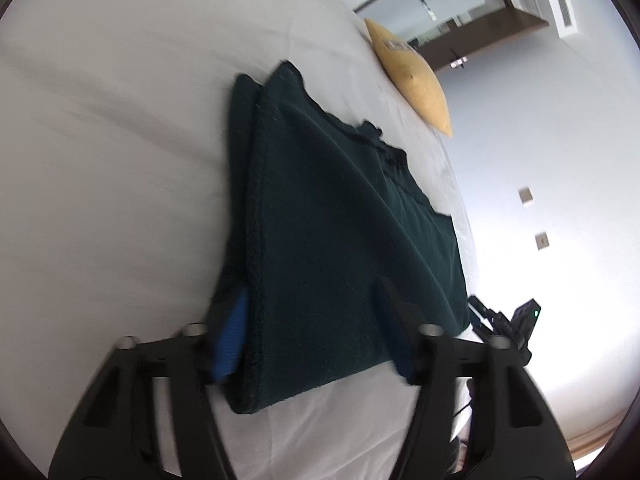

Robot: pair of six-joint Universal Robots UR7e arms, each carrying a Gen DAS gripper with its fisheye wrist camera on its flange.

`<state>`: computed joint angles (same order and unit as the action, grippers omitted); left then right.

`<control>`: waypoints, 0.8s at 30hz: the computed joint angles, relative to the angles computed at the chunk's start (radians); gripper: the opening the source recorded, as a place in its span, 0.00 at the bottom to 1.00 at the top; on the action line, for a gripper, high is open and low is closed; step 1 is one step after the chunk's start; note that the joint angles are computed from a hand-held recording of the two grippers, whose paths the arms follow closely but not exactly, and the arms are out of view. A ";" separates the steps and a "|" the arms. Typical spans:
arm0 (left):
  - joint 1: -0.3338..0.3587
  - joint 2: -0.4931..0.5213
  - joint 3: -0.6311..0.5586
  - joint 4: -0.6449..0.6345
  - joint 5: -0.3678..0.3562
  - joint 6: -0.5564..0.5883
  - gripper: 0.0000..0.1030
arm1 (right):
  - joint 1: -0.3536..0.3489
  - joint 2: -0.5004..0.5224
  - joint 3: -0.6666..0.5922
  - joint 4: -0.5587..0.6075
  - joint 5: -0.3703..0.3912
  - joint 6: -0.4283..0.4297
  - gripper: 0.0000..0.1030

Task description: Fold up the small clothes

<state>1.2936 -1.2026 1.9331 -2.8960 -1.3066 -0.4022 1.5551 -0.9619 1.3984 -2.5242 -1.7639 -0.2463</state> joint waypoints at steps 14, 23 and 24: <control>-0.023 -0.036 0.092 -0.041 0.097 -0.020 0.04 | 0.013 0.023 -0.028 0.036 -0.057 -0.084 0.18; -0.013 -0.060 0.195 -0.152 0.093 -0.034 0.04 | 0.011 0.028 -0.020 0.010 -0.092 -0.103 0.09; -0.018 -0.063 0.202 -0.156 0.103 -0.028 0.04 | 0.009 0.029 -0.020 0.008 -0.090 -0.099 0.09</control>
